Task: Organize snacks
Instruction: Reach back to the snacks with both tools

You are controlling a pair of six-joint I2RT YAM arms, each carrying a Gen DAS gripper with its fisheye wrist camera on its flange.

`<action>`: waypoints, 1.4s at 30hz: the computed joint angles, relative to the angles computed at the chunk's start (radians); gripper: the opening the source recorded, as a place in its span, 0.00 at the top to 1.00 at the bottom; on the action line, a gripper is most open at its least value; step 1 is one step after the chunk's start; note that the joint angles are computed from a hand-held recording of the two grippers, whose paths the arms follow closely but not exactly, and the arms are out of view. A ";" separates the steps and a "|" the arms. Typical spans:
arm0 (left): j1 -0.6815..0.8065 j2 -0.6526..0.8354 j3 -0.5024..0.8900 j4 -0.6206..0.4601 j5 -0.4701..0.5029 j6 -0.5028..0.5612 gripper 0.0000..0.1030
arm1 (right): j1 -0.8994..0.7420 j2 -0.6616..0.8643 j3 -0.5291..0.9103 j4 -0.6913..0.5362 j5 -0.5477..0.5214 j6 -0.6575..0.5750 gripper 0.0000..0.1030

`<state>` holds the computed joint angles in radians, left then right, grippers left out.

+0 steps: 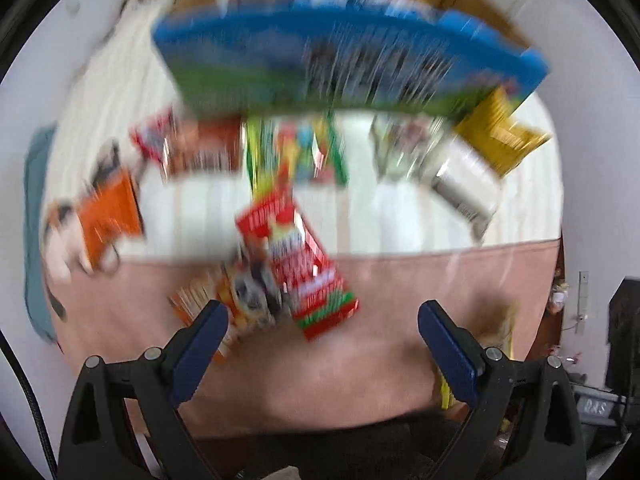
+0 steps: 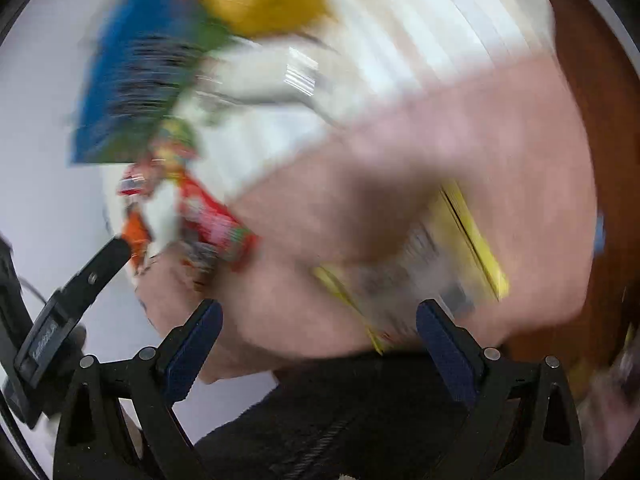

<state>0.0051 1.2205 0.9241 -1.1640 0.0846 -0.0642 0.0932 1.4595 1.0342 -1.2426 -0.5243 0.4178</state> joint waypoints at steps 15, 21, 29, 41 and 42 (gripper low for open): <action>0.116 0.318 -0.123 0.246 0.074 -0.086 0.06 | 0.097 0.084 -0.109 0.225 0.181 0.113 0.12; 0.020 0.347 -0.074 0.266 0.001 -0.120 0.06 | 0.194 0.121 0.059 0.206 0.355 -0.054 0.17; -0.031 0.314 -0.053 0.213 -0.002 -0.140 0.06 | -0.066 -0.047 -0.034 -0.023 0.075 -0.137 0.08; 0.139 0.565 0.041 0.267 0.005 -0.013 0.06 | 0.149 0.031 -0.238 0.330 0.111 0.110 0.31; 0.151 0.566 0.039 0.275 0.012 -0.011 0.06 | 0.167 0.038 -0.219 0.326 0.133 0.094 0.35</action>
<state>0.1558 1.7861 0.9634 -0.8888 0.0962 -0.0748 0.2597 1.4974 0.8150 -0.9168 -0.3917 0.5117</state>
